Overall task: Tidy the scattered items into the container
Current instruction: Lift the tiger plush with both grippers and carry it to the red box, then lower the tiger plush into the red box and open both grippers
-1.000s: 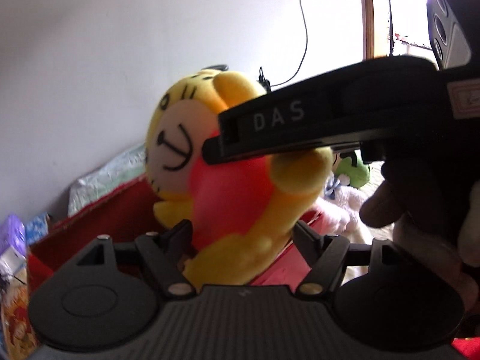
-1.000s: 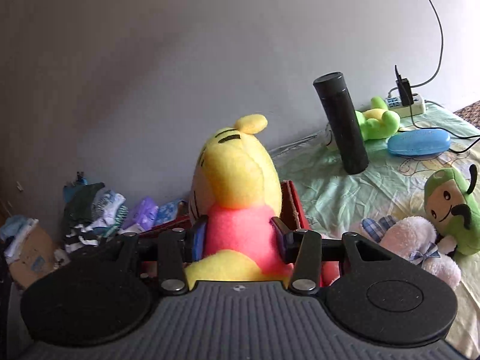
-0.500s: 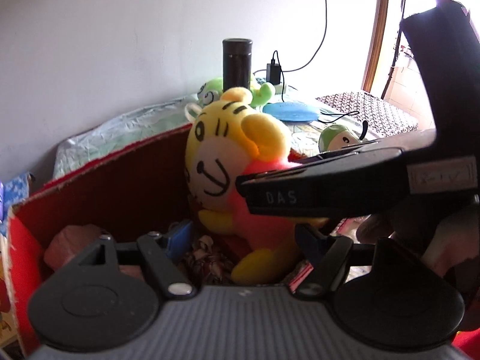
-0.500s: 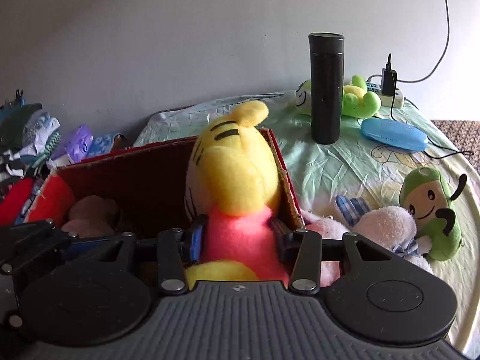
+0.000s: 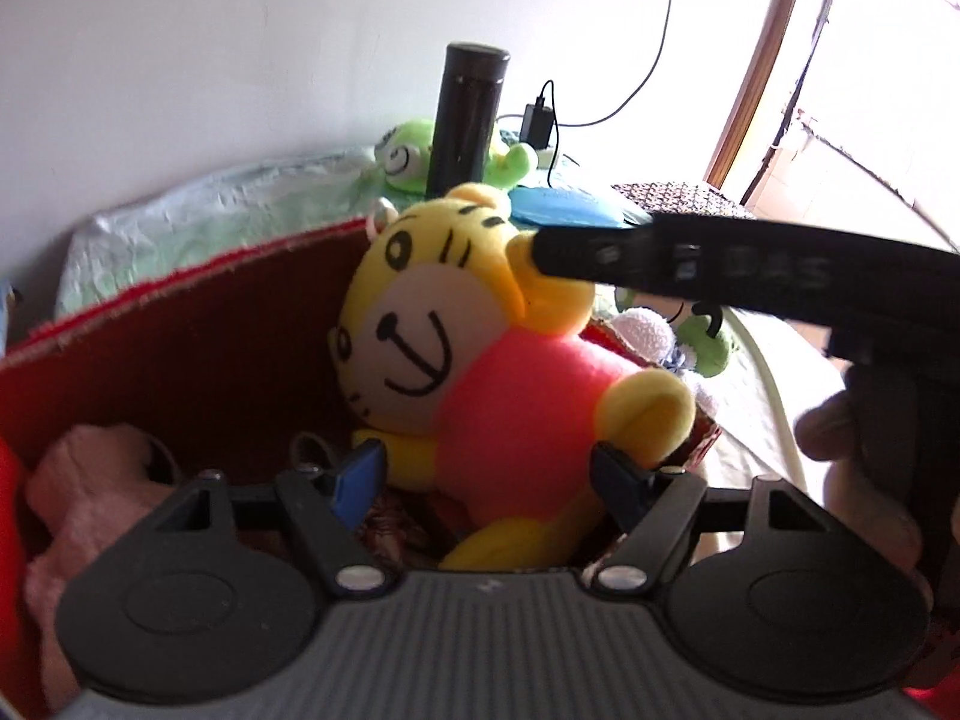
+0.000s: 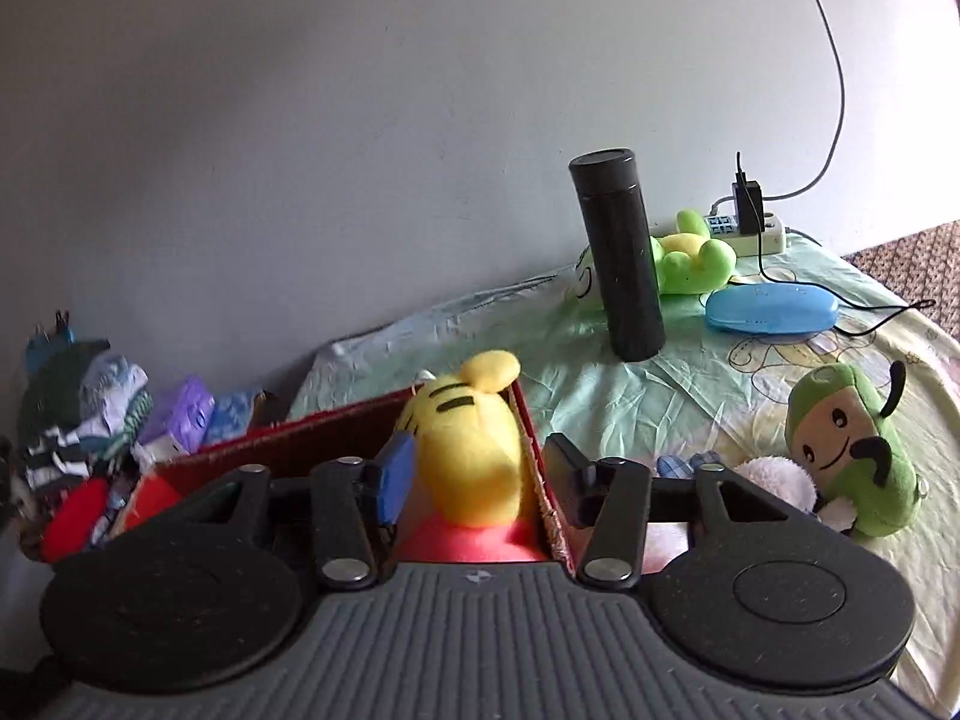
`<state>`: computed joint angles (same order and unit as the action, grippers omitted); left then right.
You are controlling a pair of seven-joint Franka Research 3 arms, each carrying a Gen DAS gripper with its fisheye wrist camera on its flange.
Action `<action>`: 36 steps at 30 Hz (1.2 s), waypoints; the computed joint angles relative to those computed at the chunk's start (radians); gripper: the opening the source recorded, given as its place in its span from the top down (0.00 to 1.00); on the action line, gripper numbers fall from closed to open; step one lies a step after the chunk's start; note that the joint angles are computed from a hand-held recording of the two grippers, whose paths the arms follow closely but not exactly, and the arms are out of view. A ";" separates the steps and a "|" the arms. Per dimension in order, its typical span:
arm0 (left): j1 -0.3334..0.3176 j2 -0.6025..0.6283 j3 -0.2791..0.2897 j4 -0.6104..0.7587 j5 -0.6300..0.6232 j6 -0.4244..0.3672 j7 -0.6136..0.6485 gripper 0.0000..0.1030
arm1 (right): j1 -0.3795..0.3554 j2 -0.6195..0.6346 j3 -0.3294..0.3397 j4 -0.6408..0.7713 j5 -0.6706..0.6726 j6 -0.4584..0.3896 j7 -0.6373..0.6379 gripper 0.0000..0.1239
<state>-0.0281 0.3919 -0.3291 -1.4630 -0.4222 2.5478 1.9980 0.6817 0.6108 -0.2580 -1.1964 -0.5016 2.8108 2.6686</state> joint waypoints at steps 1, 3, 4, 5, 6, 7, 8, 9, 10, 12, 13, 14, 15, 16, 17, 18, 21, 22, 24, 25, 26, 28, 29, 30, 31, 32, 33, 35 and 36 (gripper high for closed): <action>0.001 0.008 -0.002 0.014 -0.005 -0.016 -0.007 0.26 | -0.004 -0.014 0.000 -0.029 0.007 0.029 0.018 0.67; 0.000 0.025 -0.003 0.039 -0.009 -0.041 -0.020 0.26 | -0.014 -0.034 0.007 -0.071 0.031 0.064 0.031 0.72; 0.000 0.031 -0.004 0.048 -0.011 -0.052 -0.026 0.26 | -0.014 -0.044 0.006 -0.090 0.040 0.075 0.038 0.74; 0.001 0.038 -0.006 0.059 -0.015 -0.064 -0.032 0.26 | -0.012 -0.052 0.001 -0.107 0.047 0.087 0.045 0.74; 0.001 0.046 -0.006 0.071 -0.018 -0.076 -0.039 0.26 | -0.007 -0.060 -0.007 -0.125 0.049 0.100 0.056 0.75; 0.001 0.055 -0.006 0.083 -0.021 -0.089 -0.049 0.26 | -0.002 -0.067 -0.015 -0.141 0.051 0.114 0.065 0.75; 0.000 0.064 -0.006 0.096 -0.023 -0.101 -0.060 0.26 | 0.007 -0.075 -0.028 -0.159 0.049 0.129 0.078 0.75; 0.000 0.074 -0.006 0.109 -0.024 -0.111 -0.070 0.26 | 0.015 -0.082 -0.039 -0.173 0.047 0.143 0.088 0.75; -0.001 0.084 -0.005 0.122 -0.024 -0.120 -0.082 0.25 | 0.022 -0.091 -0.049 -0.191 0.045 0.158 0.097 0.75; -0.006 0.094 -0.002 0.133 -0.017 -0.125 -0.105 0.24 | 0.035 -0.102 -0.064 -0.214 0.045 0.176 0.104 0.75; -0.009 0.091 0.001 0.130 -0.009 -0.120 -0.112 0.22 | 0.045 -0.109 -0.076 -0.225 0.042 0.181 0.111 0.75; -0.011 0.084 0.003 0.121 -0.001 -0.111 -0.116 0.21 | 0.054 -0.114 -0.087 -0.235 0.038 0.188 0.120 0.75; -0.012 0.074 0.005 0.108 0.006 -0.100 -0.120 0.20 | 0.062 -0.119 -0.098 -0.245 0.033 0.197 0.127 0.75; -0.012 0.059 0.008 0.090 0.013 -0.085 -0.123 0.18 | 0.071 -0.125 -0.110 -0.255 0.027 0.206 0.135 0.75; -0.014 0.045 0.011 0.071 0.020 -0.070 -0.128 0.17 | 0.079 -0.130 -0.121 -0.263 0.021 0.211 0.140 0.75; -0.015 0.031 0.015 0.055 0.026 -0.057 -0.139 0.16 | 0.086 -0.135 -0.131 -0.271 0.015 0.215 0.145 0.75; -0.032 -0.005 0.039 0.014 0.068 -0.022 -0.202 0.15 | 0.107 -0.150 -0.151 -0.296 -0.003 0.221 0.161 0.75; -0.044 -0.017 0.052 0.001 0.098 -0.007 -0.235 0.14 | 0.106 -0.154 -0.148 -0.301 -0.005 0.221 0.159 0.75; -0.076 -0.037 0.086 -0.019 0.187 0.015 -0.321 0.11 | 0.105 -0.161 -0.140 -0.308 -0.012 0.219 0.151 0.75; -0.090 -0.046 0.101 -0.028 0.231 0.026 -0.363 0.09 | 0.103 -0.166 -0.134 -0.312 -0.017 0.216 0.143 0.75; -0.099 -0.054 0.110 -0.037 0.268 0.034 -0.399 0.08 | 0.100 -0.168 -0.125 -0.312 -0.021 0.211 0.131 0.75; -0.111 -0.068 0.122 -0.053 0.332 0.047 -0.463 0.06 | 0.089 -0.173 -0.102 -0.312 -0.028 0.207 0.105 0.75; -0.118 -0.074 0.131 -0.059 0.368 0.052 -0.498 0.05 | 0.079 -0.176 -0.085 -0.313 -0.026 0.206 0.086 0.75; -0.129 -0.078 0.143 -0.062 0.412 0.052 -0.539 0.05 | 0.069 -0.179 -0.067 -0.313 -0.023 0.203 0.063 0.75; -0.144 -0.080 0.159 -0.061 0.468 0.046 -0.588 0.05 | 0.060 -0.180 -0.051 -0.312 -0.019 0.197 0.039 0.75; -0.161 -0.079 0.177 -0.054 0.532 0.032 -0.642 0.05 | 0.054 -0.181 -0.038 -0.310 -0.017 0.190 0.017 0.75; -0.177 -0.076 0.194 -0.043 0.596 0.011 -0.694 0.05 | 0.048 -0.181 -0.026 -0.308 -0.015 0.183 -0.003 0.75; -0.194 -0.074 0.212 -0.029 0.691 -0.027 -0.779 0.05 | 0.034 -0.183 0.000 -0.308 -0.005 0.174 -0.044 0.75; -0.195 -0.073 0.213 -0.023 0.719 -0.043 -0.811 0.05 | 0.029 -0.183 0.010 -0.308 0.001 0.170 -0.060 0.75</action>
